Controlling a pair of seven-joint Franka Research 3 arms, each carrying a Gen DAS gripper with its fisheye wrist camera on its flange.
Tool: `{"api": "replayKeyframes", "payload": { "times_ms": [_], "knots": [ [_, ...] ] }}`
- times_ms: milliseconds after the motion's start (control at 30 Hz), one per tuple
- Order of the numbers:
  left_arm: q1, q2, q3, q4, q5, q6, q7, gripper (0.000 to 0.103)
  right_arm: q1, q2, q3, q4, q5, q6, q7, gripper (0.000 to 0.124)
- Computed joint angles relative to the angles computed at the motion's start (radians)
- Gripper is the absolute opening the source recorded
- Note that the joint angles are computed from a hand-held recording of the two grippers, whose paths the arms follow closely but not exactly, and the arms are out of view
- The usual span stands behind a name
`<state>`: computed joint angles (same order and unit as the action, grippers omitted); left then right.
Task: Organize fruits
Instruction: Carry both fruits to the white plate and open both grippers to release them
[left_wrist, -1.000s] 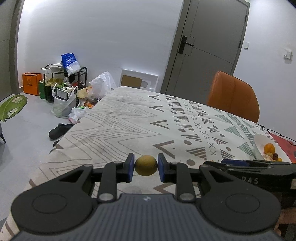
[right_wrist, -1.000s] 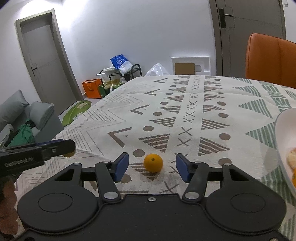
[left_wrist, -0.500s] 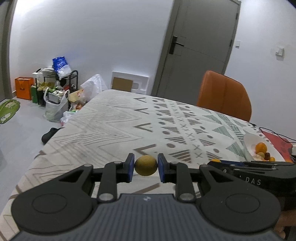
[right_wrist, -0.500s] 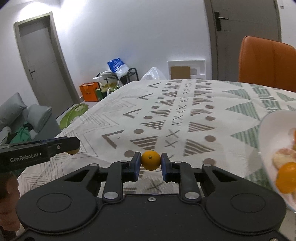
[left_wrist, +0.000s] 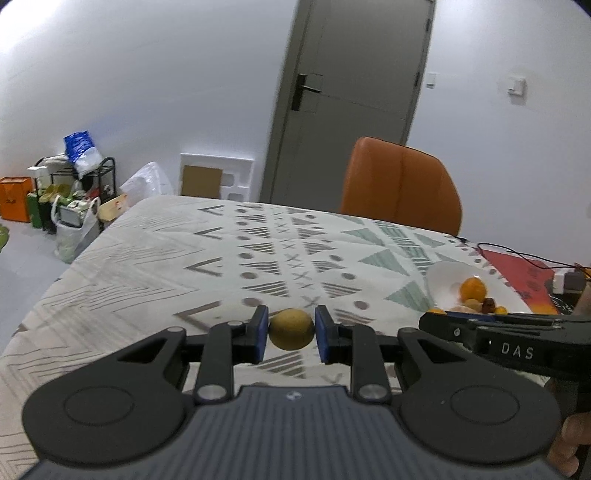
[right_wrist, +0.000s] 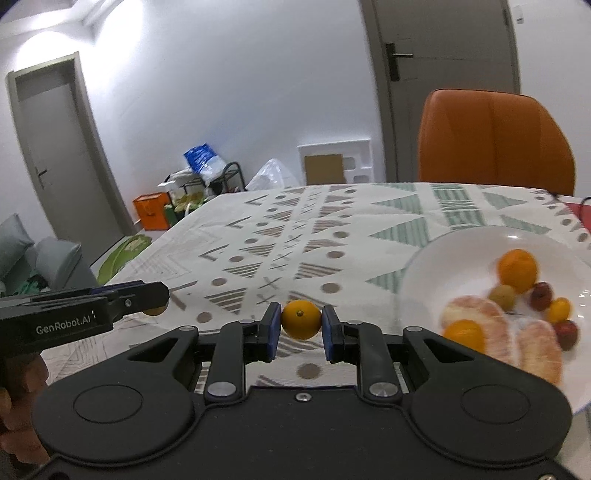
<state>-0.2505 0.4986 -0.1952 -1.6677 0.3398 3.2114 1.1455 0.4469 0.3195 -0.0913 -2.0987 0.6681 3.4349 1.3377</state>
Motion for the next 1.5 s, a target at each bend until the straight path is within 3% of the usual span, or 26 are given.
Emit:
{"api": "replayKeyframes", "payload": {
  "times_ms": [233, 733, 1500],
  "knots": [
    [-0.006, 0.027, -0.038, 0.042, 0.001, -0.015, 0.029, 0.025, -0.026, -0.046, 0.014, -0.069, 0.04, 0.057, -0.016, 0.022],
    [-0.059, 0.074, -0.056, 0.125, 0.0, -0.046, 0.077, 0.025, -0.151, -0.123, 0.096, -0.196, 0.034, 0.152, 0.037, 0.022],
    [-0.133, 0.212, -0.084, 0.342, -0.035, -0.151, 0.186, 0.025, -0.239, -0.163, 0.095, -0.302, 0.006, 0.195, 0.138, 0.022]
  ]
}}
